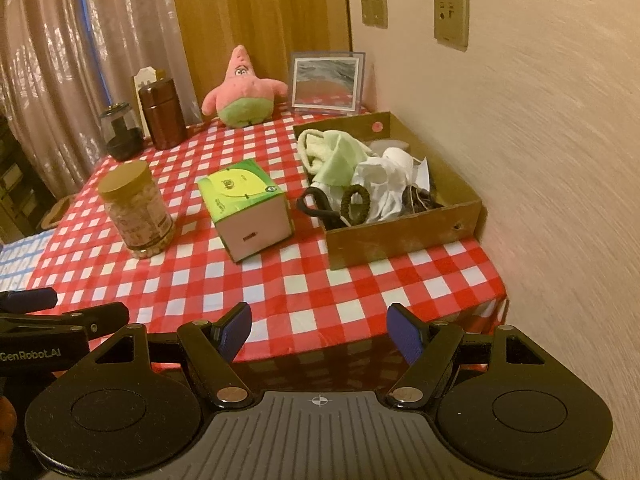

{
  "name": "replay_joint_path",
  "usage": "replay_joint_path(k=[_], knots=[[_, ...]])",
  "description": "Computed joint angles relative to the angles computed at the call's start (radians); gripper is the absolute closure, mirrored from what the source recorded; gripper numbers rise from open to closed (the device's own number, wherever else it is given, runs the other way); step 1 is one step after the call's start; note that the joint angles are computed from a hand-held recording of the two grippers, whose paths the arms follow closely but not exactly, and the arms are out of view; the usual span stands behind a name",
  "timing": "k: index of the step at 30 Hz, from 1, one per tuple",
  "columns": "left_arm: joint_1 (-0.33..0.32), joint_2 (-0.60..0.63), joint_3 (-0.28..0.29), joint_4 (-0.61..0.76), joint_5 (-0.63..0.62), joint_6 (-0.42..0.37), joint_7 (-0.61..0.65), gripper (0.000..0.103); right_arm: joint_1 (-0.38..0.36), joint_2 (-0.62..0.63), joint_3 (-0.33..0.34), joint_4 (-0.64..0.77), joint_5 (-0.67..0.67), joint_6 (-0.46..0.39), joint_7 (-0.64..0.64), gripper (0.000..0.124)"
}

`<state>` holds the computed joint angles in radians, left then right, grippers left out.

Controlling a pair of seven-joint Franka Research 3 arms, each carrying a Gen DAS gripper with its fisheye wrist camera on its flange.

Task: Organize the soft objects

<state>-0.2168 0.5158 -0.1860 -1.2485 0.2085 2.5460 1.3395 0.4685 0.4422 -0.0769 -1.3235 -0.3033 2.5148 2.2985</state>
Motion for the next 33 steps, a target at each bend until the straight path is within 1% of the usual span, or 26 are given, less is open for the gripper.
replay_joint_path(k=[33], knots=[[-0.006,0.0,0.003,-0.001,0.012,0.003,-0.01,0.001,0.008,0.014,-0.001,0.018,0.005,-0.004,-0.007,0.05]])
